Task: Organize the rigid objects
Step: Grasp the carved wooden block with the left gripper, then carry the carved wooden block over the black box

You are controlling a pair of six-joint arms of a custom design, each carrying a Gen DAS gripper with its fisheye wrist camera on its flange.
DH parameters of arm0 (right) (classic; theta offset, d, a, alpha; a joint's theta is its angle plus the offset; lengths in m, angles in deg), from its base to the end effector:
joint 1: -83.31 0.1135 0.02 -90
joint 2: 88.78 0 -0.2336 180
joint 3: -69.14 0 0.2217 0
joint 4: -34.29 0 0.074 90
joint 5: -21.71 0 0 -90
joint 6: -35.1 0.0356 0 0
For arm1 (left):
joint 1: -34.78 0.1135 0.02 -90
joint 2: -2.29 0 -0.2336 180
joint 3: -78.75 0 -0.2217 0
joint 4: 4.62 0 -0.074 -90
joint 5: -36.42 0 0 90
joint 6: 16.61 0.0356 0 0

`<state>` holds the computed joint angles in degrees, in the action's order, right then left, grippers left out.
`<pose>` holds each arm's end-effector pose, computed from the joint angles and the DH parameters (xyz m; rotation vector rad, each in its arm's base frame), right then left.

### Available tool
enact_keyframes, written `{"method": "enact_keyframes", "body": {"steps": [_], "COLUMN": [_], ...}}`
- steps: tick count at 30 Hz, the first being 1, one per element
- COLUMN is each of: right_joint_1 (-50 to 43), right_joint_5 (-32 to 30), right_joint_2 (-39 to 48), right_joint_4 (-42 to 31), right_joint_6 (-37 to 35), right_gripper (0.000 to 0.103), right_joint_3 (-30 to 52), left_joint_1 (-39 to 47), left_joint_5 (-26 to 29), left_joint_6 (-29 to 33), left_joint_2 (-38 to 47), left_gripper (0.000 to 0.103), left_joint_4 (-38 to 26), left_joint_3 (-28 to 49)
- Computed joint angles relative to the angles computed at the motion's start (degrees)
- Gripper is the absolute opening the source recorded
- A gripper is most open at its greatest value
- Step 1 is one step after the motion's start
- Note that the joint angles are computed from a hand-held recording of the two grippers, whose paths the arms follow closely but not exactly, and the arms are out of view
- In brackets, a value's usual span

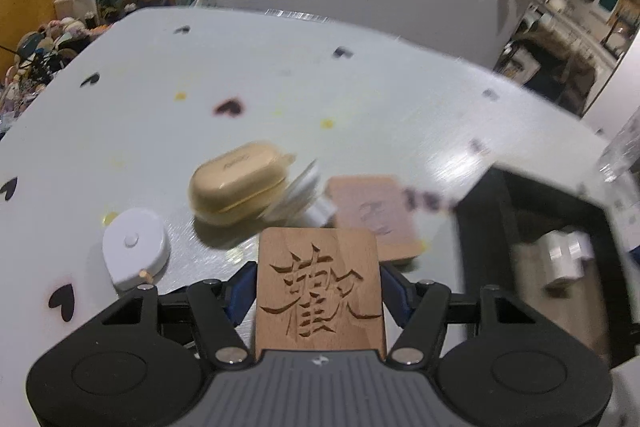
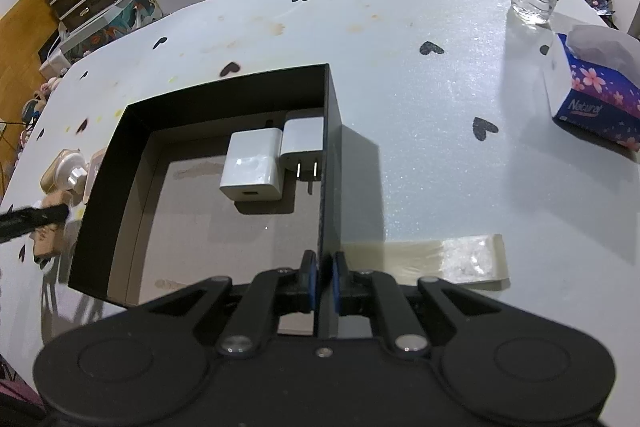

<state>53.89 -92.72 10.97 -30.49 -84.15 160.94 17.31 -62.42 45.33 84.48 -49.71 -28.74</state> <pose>0.2779 -0.1398 0.2114 -0.0834 2.6580 0.3039 0.2590 -0.0758 0.2185 -0.2935 2.4978 -0.1297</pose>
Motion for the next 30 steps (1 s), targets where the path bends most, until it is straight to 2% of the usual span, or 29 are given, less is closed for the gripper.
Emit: {"method": "enact_keyframes", "body": {"steps": [3,7,13,20,26,30], "right_joint_1": [0.0,-0.2,-0.4,-0.5,-0.6,-0.7], "right_joint_5": [-0.1,-0.3,-0.6,-0.6,-0.7,-0.8], "right_joint_2": [0.0,0.0,0.1,0.1,0.2,0.3], "right_joint_4": [0.0,0.1,0.0,0.0,-0.1,-0.2], "right_joint_6": [0.1,0.2,0.1,0.2,0.4,0.4], "right_gripper": [0.009,0.009,0.009,0.009,0.009,0.009], "right_joint_3": [0.0,-0.2,-0.1,0.0,0.1,0.2], "left_joint_1": [-2.0,-5.6,-11.3,-14.2,-15.4,-15.7], "left_joint_5": [0.9,1.7,3.1,4.4,0.9,0.7], "left_joint_6": [-1.1,-2.3,-3.3,-5.4,-5.6,-5.0], "left_joint_2": [-1.2,1.3,12.7,24.6,33.9,36.8], "left_gripper": [0.065,0.065,0.065,0.065,0.065,0.065], "left_joint_4": [-2.4,-4.3,-4.5,-7.2,-11.0,-10.8], "left_joint_3": [4.1,11.6,23.7,34.2,41.8,44.7]}}
